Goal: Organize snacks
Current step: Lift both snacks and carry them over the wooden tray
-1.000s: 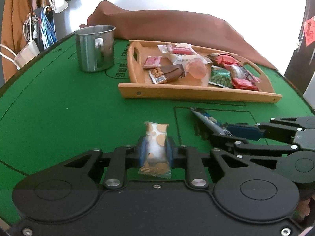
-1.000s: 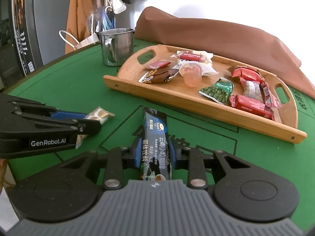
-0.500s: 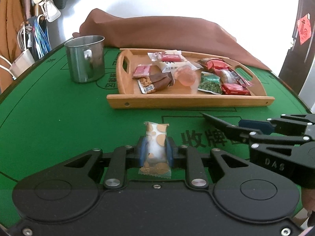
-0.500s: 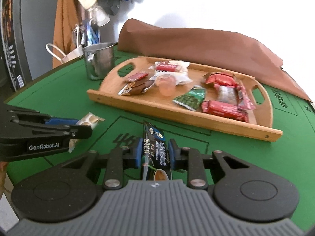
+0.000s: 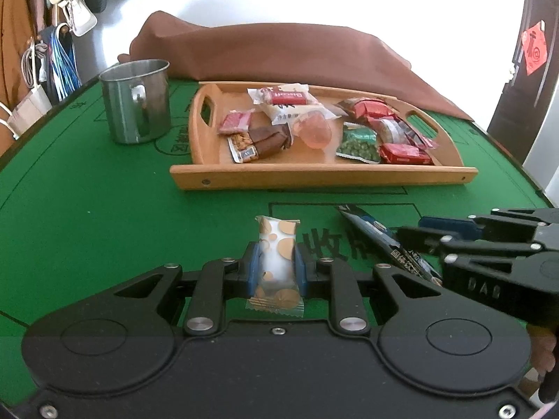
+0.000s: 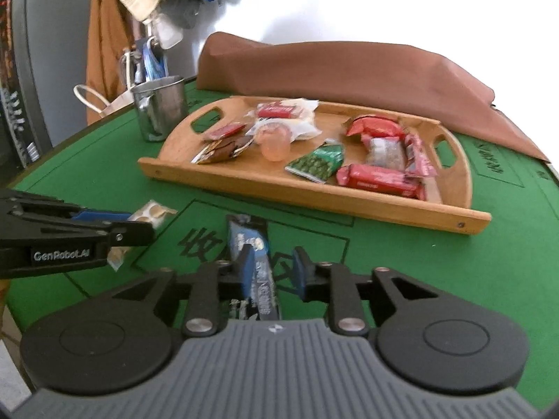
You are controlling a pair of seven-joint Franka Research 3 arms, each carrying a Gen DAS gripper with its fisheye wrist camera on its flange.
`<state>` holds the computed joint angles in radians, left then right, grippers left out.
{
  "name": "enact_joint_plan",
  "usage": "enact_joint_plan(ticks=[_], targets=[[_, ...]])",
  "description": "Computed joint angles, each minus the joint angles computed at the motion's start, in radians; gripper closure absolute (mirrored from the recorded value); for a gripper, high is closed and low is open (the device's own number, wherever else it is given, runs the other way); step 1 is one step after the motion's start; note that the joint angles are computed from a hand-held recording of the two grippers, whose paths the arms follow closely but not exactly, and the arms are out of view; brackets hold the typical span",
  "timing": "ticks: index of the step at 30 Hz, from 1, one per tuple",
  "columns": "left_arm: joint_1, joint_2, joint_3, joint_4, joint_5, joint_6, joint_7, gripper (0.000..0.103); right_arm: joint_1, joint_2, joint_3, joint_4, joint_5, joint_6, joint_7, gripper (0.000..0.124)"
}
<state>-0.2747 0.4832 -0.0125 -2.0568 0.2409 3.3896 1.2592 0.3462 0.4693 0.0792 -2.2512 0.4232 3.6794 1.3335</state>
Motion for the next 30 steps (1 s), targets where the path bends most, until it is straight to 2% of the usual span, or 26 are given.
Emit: enact_joint_plan(ticks=[2,4,7,9,11,12,14,15,18,24,30], targets=[[-0.011,0.000,0.009,0.000,-0.005,0.001,0.003,0.082,-0.038,0.001,0.028,-0.011,-0.070,0.009,0.025,0.070],[-0.003,0.000,0.001,0.001,-0.003,-0.001,0.003,0.082,-0.042,0.004,0.031,-0.014,-0.108,0.010,0.017,0.062],[-0.018,0.000,0.015,0.001,-0.009,0.001,0.007,0.082,0.012,0.020,-0.007,0.009,-0.051,-0.001,-0.035,0.059],[-0.007,0.002,0.003,0.003,-0.005,0.000,0.007,0.082,0.015,0.028,-0.010,0.033,-0.022,-0.036,-0.037,0.059],[-0.006,0.004,0.001,0.006,-0.005,-0.003,0.006,0.082,-0.010,0.033,0.008,0.048,-0.030,-0.062,-0.009,0.078],[-0.005,0.004,-0.001,0.007,-0.004,-0.004,0.005,0.082,0.004,0.035,-0.005,0.056,-0.020,-0.069,-0.019,0.090],[0.005,0.005,-0.012,0.008,0.001,-0.003,0.003,0.082,0.055,0.035,-0.045,0.069,0.038,-0.087,-0.053,0.090],[0.012,0.005,-0.018,0.008,0.006,-0.001,0.002,0.082,0.057,0.033,-0.044,0.069,0.048,-0.090,-0.053,0.090],[0.017,0.001,-0.022,0.007,0.011,0.006,0.001,0.082,0.028,0.022,-0.017,0.055,0.034,-0.083,-0.031,0.090],[0.021,0.001,-0.029,0.022,0.015,0.006,0.005,0.082,0.012,-0.008,-0.004,0.022,0.026,-0.034,-0.005,0.090],[0.034,0.013,-0.049,0.063,0.028,-0.006,0.000,0.082,0.023,-0.030,-0.022,0.022,0.055,-0.003,-0.011,0.090]])
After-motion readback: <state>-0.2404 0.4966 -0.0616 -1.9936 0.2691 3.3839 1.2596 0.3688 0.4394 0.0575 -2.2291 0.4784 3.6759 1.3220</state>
